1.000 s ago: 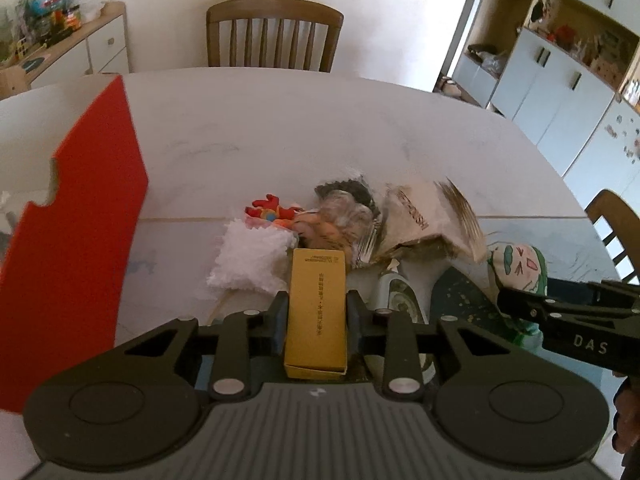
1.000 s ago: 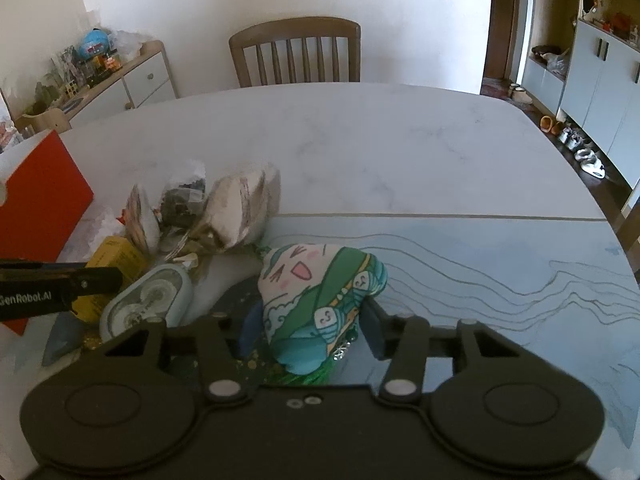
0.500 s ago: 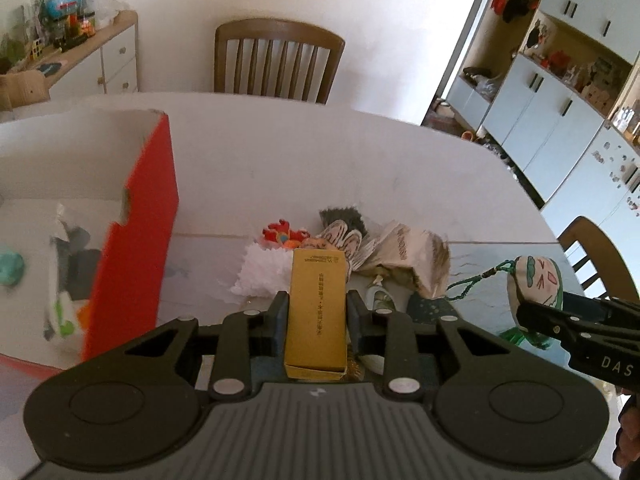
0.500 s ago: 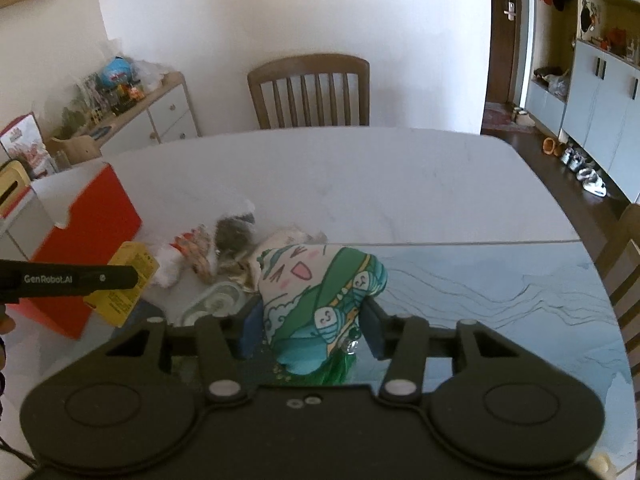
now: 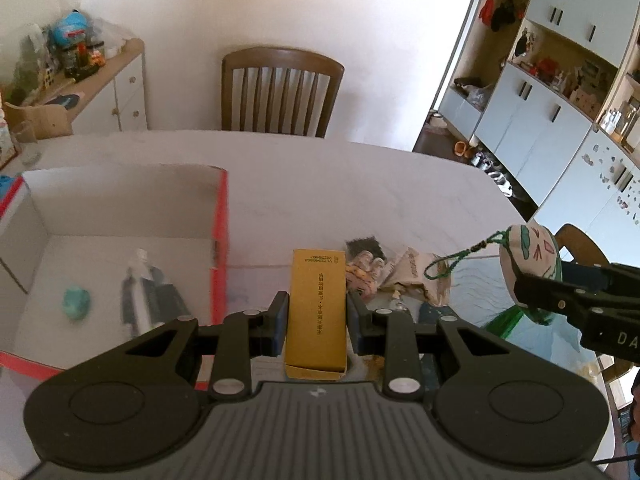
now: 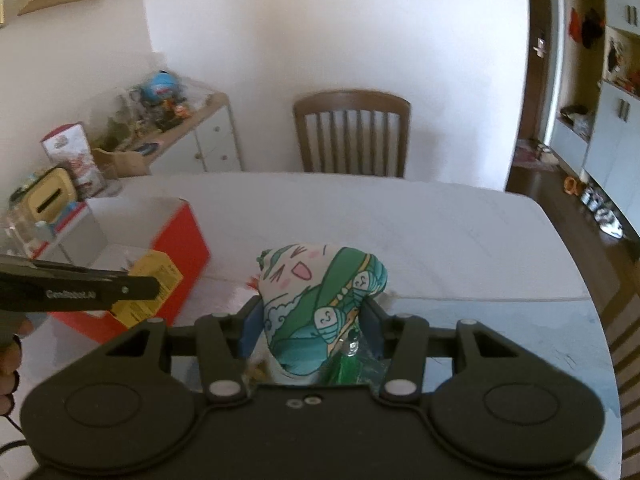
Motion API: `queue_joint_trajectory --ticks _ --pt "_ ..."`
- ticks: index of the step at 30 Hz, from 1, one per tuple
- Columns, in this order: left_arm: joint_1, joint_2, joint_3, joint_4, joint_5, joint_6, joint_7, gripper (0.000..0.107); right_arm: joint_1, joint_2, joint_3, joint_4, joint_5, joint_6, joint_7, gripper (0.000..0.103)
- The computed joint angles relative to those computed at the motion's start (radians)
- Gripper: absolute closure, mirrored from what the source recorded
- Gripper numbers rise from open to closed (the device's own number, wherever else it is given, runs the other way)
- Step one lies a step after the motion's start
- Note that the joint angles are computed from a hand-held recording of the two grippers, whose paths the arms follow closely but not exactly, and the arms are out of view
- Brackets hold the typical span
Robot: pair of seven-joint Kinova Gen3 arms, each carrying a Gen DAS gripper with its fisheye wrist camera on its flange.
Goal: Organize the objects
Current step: 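Carry the plush pouch and yellow box with both tools into the cardboard box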
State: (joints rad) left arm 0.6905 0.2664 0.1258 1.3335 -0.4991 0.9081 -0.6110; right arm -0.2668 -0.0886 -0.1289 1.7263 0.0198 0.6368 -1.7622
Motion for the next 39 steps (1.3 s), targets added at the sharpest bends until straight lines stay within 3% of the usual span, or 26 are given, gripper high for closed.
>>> queue_joint_trajectory --ticks 6,20,31,39 --pt "-0.033 -0.066 0.000 0.038 -0.024 0.024 -0.011 0.078 -0.041 0.032 -0.030 -0.094 0.001 0.036 -0.012 0.053" --pt "-0.207 -0.189 0.029 0.146 -0.051 0.057 -0.057 0.078 -0.225 0.182 -0.074 -0.303 0.173 0.079 -0.155 0.053" --pt "-0.318 -0.179 0.011 0.197 -0.041 0.025 -0.137 0.078 -0.338 0.348 -0.037 -0.493 0.172 0.098 -0.143 0.053" --pt "-0.360 -0.119 -0.030 0.212 -0.023 -0.016 -0.177 0.078 -0.386 0.457 -0.011 -0.560 0.159 0.112 -0.095 0.053"
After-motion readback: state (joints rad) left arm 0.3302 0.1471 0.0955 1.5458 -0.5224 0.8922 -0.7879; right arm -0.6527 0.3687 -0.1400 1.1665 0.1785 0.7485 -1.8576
